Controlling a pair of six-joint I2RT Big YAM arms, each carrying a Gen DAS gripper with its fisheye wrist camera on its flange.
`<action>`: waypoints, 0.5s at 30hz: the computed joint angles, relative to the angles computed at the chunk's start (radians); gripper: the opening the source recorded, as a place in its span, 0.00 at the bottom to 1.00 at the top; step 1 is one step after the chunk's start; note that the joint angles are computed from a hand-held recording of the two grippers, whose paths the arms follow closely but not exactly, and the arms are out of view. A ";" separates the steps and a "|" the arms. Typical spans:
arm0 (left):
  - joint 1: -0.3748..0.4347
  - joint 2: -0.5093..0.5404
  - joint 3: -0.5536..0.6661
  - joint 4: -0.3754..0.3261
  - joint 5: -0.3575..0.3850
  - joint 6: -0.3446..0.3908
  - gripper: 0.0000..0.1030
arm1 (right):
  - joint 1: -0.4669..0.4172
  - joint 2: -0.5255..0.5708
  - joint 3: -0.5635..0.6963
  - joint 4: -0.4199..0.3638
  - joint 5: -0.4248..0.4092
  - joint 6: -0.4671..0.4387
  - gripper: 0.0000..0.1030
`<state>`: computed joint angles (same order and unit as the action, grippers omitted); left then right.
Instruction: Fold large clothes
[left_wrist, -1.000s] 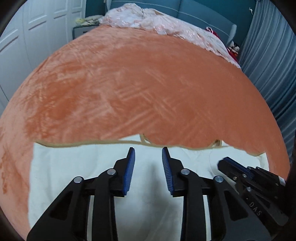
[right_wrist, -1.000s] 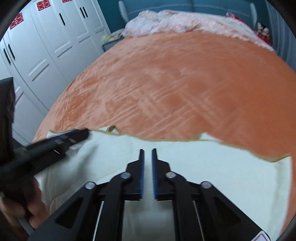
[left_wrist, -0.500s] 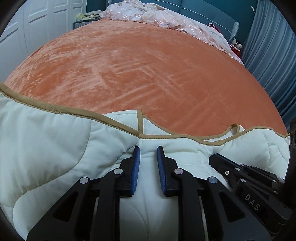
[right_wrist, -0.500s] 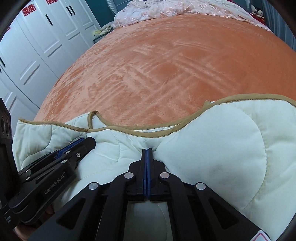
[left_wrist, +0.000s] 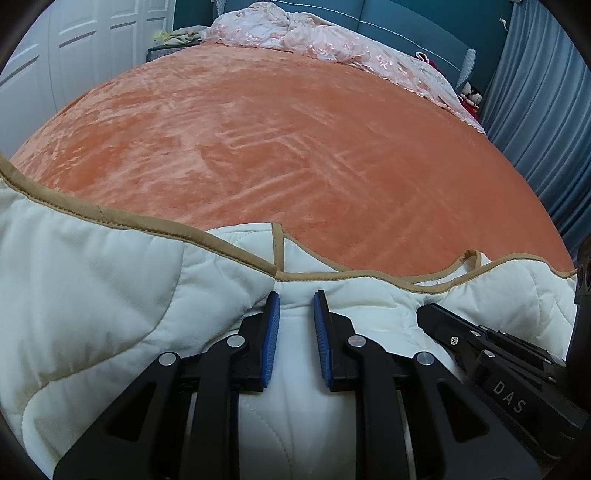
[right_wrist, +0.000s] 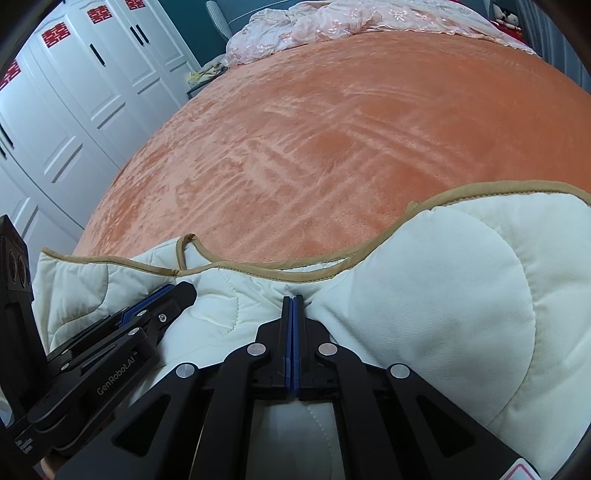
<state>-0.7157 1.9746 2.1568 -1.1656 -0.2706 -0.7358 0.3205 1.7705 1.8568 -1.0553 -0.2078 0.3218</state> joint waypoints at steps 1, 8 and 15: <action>0.005 -0.004 0.009 -0.013 0.016 -0.009 0.19 | -0.004 -0.005 0.013 -0.017 0.005 0.004 0.00; 0.058 -0.233 -0.204 0.024 -0.022 -0.114 0.18 | -0.097 -0.150 -0.067 -0.043 0.149 0.006 0.00; 0.071 -0.302 -0.385 0.096 -0.040 -0.177 0.08 | -0.159 -0.189 -0.195 0.017 0.082 0.067 0.00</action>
